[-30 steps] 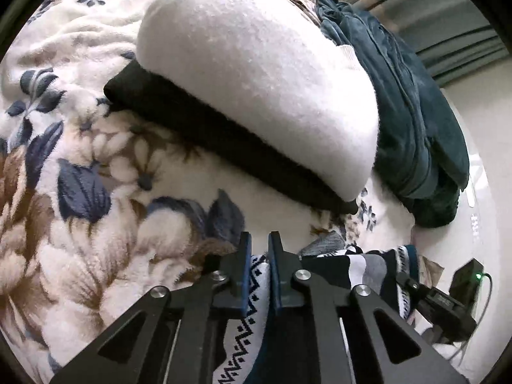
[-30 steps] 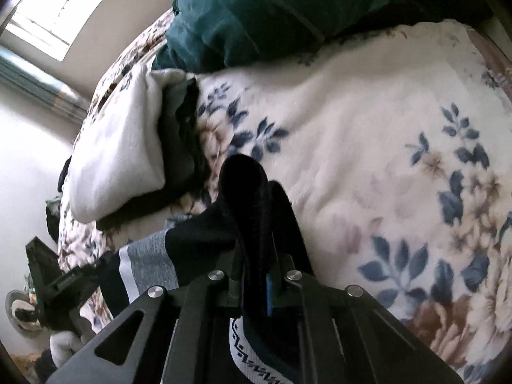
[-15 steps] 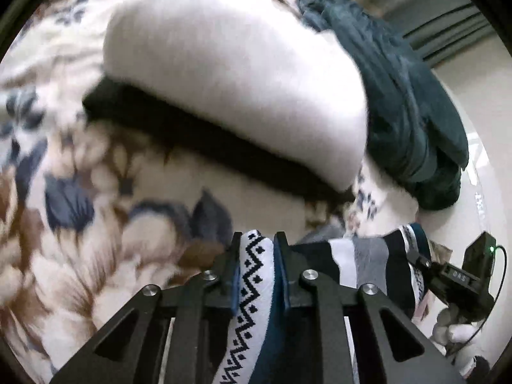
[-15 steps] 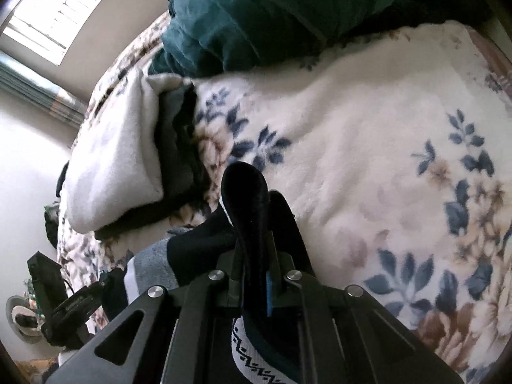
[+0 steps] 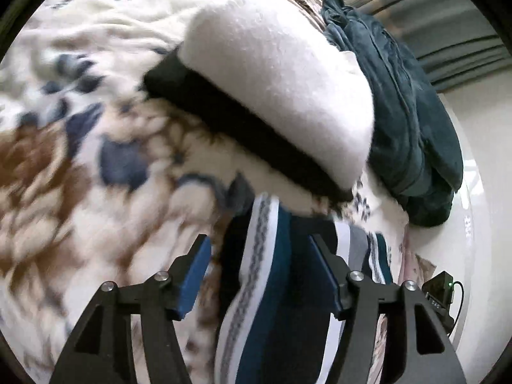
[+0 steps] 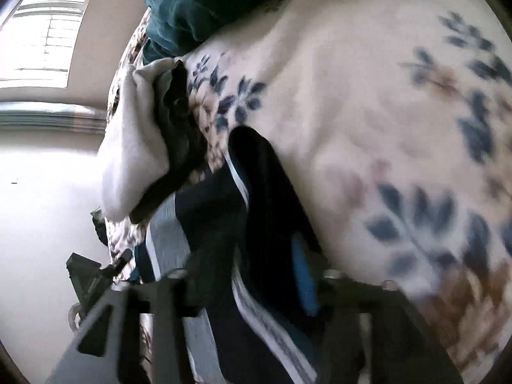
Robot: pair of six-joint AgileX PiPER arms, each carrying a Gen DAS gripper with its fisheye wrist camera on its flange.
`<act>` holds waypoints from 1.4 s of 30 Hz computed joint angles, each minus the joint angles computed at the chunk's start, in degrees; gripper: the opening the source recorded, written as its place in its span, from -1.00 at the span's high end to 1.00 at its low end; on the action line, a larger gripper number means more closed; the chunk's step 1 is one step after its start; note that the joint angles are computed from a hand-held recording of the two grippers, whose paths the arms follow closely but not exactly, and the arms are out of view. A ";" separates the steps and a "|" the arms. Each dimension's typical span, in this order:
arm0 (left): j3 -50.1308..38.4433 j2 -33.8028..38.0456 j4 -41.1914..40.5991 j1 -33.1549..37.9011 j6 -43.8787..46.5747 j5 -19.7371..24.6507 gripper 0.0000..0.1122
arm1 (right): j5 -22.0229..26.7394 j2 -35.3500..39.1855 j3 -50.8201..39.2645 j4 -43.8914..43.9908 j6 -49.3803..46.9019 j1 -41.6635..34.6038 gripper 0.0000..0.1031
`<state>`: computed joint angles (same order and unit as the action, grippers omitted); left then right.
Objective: Fold small clothes
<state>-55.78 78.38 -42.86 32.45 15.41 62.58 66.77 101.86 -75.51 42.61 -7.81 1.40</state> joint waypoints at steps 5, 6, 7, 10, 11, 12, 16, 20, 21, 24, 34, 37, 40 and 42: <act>7.47 -7.94 2.47 1.54 -2.13 4.23 -0.07 | 2.47 -3.67 11.95 1.08 -5.44 -3.33 -0.17; 9.22 -9.63 3.52 0.42 -3.27 3.91 -0.07 | 1.77 -4.50 14.14 1.75 -6.13 -3.69 -0.08; 10.43 -10.43 4.29 -0.10 -3.70 3.79 -0.07 | 0.21 -6.16 16.58 2.64 -6.76 -4.13 0.62; 13.56 -11.81 4.27 -1.90 -4.93 3.18 -0.07 | -1.79 -10.70 19.78 3.47 -5.59 -6.02 0.90; 14.05 -12.10 4.24 -2.25 -5.19 2.84 -0.07 | -2.11 -12.45 20.44 3.63 -5.16 -7.20 0.90; 14.10 -12.13 4.39 -2.49 -5.24 2.59 -0.07 | -2.20 -13.73 20.63 2.99 -4.61 -7.97 0.91; 13.25 -11.58 4.65 -2.83 -5.03 2.36 -0.07 | -1.50 -14.02 19.69 -2.93 -0.93 -8.49 0.95; 13.12 -11.41 2.41 -1.64 -3.68 3.20 -0.07 | 0.54 -11.13 20.49 -0.10 -2.10 -9.51 0.68; 13.27 -11.36 0.64 -1.23 -2.51 3.19 -0.08 | 0.38 -12.85 22.26 2.35 -3.87 -11.39 0.41; 16.41 -10.43 -4.03 1.84 3.86 3.55 -0.30 | 0.63 -17.39 28.18 7.74 -8.46 -16.10 -0.07; 22.64 -1.00 -19.10 2.42 17.73 -0.33 -0.53 | -3.75 -4.32 45.09 38.22 -33.91 -7.26 -0.21; 22.92 0.20 -21.31 1.75 19.62 -1.10 -0.62 | -4.73 -0.91 44.45 46.44 -40.46 -4.41 -0.21; 22.71 0.18 -24.76 -1.23 20.32 -3.70 -0.62 | -6.15 3.41 41.47 55.18 -43.75 0.73 -0.24; 23.62 -1.77 -28.25 -1.74 23.62 -4.54 -0.11 | -9.48 3.43 38.69 56.90 -41.88 4.74 0.07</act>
